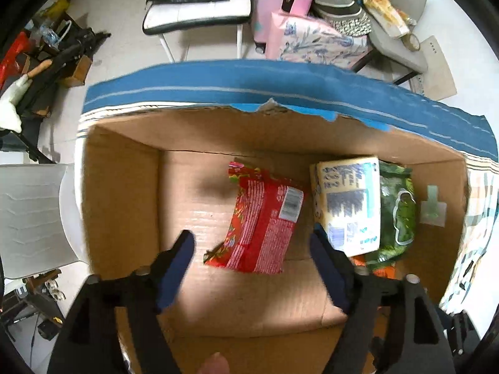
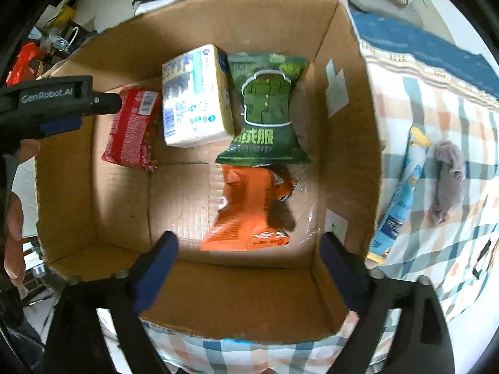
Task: Organize soft objects
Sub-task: 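Release the red bag with the left tool while the right tool releases the orange bag into the box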
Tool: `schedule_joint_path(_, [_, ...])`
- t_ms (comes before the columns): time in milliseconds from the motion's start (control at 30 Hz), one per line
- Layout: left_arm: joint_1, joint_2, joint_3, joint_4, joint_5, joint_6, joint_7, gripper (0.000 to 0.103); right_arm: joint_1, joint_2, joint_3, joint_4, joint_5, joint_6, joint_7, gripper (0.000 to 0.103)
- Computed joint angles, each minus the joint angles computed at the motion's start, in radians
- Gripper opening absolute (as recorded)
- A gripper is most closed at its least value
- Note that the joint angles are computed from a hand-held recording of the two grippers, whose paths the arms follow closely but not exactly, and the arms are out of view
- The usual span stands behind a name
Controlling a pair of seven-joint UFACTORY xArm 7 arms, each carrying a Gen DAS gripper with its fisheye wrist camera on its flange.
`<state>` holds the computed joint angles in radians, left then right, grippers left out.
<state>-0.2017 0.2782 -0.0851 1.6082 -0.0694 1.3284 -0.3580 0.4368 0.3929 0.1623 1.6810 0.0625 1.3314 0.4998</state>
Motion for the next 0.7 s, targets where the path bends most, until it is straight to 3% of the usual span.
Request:
schedule_joint_path(100, [-0.004,-0.078,-0.002,-0.060,0.015,-0.025,0.009,0.088,0.021,-0.031,-0.003,0.000,-0.051,0.008,0.012,0.097])
schedule_joint_path(333, [-0.008,-0.339,-0.017,-0.268,0.043,-0.099,-0.034,0.088,0.034,-0.136,0.007,-0.052,-0.093,-0.014,0.034,0.102])
schedule_joint_path(700, [-0.016,-0.559,-0.062,-0.364,0.072,-0.042,-0.107,0.088,0.025,-0.310,0.039,-0.142,-0.091,-0.041,0.016,0.102])
